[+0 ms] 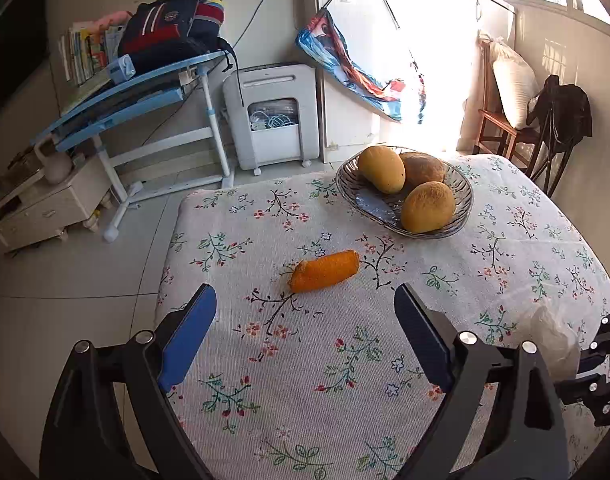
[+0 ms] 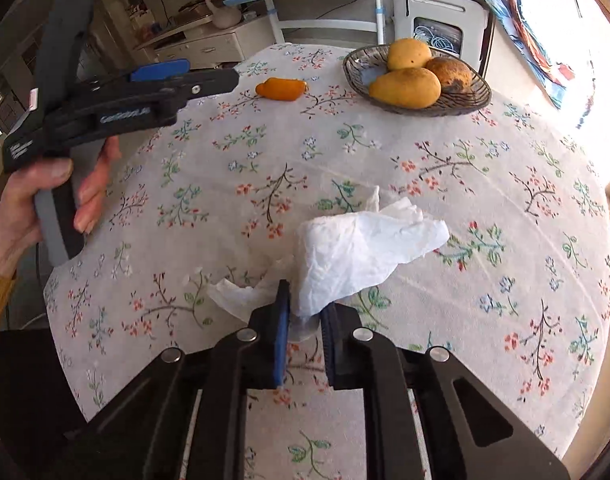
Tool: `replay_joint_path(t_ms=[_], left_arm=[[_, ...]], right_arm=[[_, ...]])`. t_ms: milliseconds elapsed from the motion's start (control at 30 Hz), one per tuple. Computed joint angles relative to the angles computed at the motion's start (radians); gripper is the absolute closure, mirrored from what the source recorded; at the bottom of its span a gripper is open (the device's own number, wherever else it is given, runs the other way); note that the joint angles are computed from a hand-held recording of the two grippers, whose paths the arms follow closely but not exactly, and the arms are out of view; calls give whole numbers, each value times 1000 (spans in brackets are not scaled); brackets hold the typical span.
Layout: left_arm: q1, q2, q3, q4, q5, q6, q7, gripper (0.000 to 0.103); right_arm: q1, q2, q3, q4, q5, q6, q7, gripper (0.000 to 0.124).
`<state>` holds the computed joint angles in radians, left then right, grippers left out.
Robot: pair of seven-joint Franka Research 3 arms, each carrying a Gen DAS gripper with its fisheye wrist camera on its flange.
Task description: Collect trash
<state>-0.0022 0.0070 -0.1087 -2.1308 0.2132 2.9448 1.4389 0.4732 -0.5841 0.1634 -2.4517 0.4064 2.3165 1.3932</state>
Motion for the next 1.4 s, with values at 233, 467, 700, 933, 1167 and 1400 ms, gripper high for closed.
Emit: replay_joint_path(t_ms=[233, 467, 700, 933, 1167, 1400], left_arm=[[-20, 101, 24, 110, 255, -69, -237, 16], [-15, 143, 18, 163, 253, -90, -256, 16], [-15, 183, -24, 213, 150, -184, -99, 30], [-37, 129, -33, 157, 95, -206, -60, 85], [-35, 3, -43, 19, -138, -228, 18, 90], [-68, -135, -32, -126, -177, -237, -38, 91]], right_arm=[[16, 18, -20, 10, 68, 2, -25, 91], [28, 51, -26, 40, 84, -10, -68, 81], [18, 68, -38, 60, 111, -40, -112, 81], [12, 63, -23, 56, 94, -36, -118, 81], [7, 59, -10, 55, 65, -31, -116, 84], [14, 44, -3, 41, 40, -24, -118, 91]])
